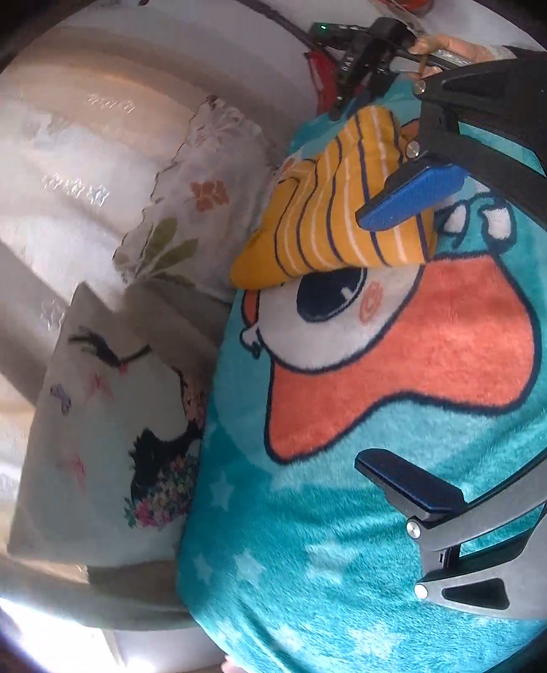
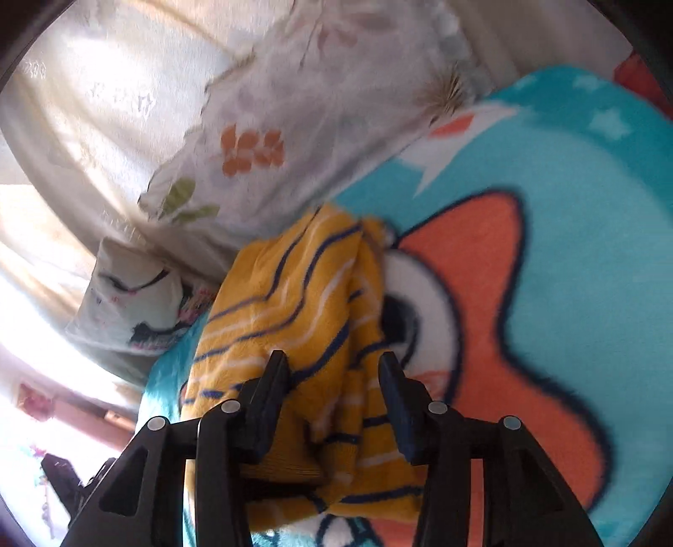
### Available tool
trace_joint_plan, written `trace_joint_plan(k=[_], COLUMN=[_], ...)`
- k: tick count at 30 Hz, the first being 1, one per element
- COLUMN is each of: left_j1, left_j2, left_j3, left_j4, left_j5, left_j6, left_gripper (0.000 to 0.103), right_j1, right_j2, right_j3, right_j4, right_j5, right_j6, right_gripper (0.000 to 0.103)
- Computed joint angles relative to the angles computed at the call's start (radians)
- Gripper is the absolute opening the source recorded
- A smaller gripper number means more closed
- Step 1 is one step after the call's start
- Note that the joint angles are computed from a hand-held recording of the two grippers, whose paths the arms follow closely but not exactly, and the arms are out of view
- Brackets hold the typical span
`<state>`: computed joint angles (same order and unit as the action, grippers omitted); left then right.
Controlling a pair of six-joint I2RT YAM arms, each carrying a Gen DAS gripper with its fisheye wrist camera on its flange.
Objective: Fold small clothes
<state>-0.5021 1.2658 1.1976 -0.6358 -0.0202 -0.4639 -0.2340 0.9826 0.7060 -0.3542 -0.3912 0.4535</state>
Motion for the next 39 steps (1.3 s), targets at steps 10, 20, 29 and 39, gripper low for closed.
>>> trace_joint_plan(k=[10,20,29,39], left_j1=[-0.136,-0.041,-0.045,-0.061], left_j2=[0.198,0.360,0.664,0.577], left_j3=[0.131,0.249,0.476,0.522], left_j4=[0.018,0.029,0.034,-0.036], left_j5=[-0.029,0.115,0.378,0.345], left_j6=[-0.056,-0.001,0.032,0.047], left_gripper=[0.103,0.103,0.103,0.070], right_j1=[0.289,0.294,0.192,0.197], right_j2=[0.150,0.088,0.411,0.370], right_j3=[0.088,0.082,0.211,0.205], right_j4=[0.026,-0.040,0.087,0.180], right_j5=[-0.004,0.119,0.096,-0.124], right_j6=[-0.064,-0.097,-0.082,-0.029], right_gripper=[0.032,0.011,0.078,0.033])
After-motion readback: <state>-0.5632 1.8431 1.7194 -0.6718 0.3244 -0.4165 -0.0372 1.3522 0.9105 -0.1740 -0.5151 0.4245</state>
